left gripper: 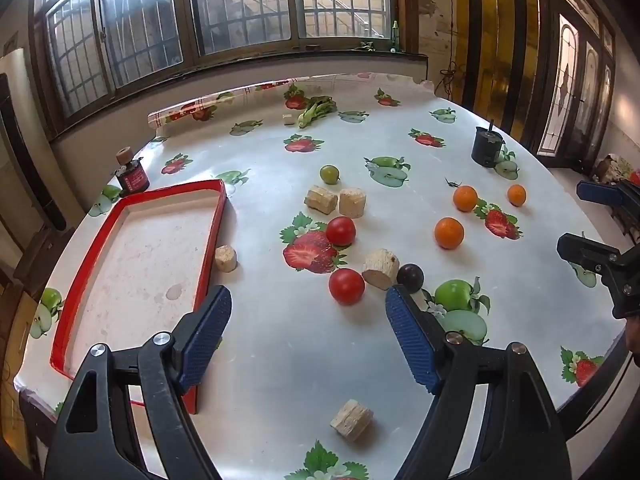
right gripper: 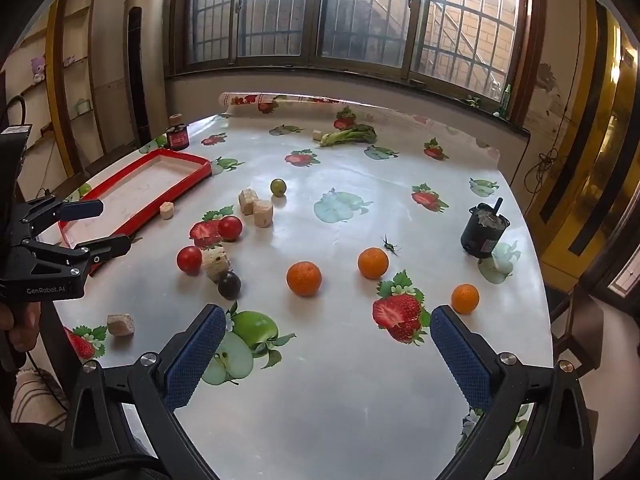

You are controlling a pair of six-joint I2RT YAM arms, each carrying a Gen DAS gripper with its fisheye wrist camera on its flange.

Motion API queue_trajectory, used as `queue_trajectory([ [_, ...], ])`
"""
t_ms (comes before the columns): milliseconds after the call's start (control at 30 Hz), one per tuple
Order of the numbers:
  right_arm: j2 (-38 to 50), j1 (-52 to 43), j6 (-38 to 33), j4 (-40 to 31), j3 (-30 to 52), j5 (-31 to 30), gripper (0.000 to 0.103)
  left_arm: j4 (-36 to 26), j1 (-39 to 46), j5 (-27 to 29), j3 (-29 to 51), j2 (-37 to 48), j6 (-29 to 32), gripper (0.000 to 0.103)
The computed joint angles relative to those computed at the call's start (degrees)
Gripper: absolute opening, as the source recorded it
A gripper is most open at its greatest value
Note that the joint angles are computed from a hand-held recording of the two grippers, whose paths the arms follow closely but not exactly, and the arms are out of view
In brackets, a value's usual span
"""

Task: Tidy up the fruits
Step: 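Reach left tool toward red tomato while right tool reaches toward an orange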

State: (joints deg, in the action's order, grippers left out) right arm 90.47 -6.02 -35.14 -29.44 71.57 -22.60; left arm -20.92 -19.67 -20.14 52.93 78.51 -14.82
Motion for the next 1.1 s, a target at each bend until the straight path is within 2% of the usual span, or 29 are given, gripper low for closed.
queue_trajectory([
  [500,1.41,-0.26,-0.15,-0.86,1.19,0.94,0.103,0.80,1.75,1.72,-0.56,-0.05,0.90,0.080],
  [600,1.55,-0.27,0.05,-0.99,1.32,0.93,0.103,0.65,1.09,2.91,-0.67,0.12,-1.30,0.080],
  [1100,3.77,-0.70,0.06,-0.53,1.15,1.22,0.103,-0.28,1.58,6.48,0.29,2.15,-3.25,0.080],
])
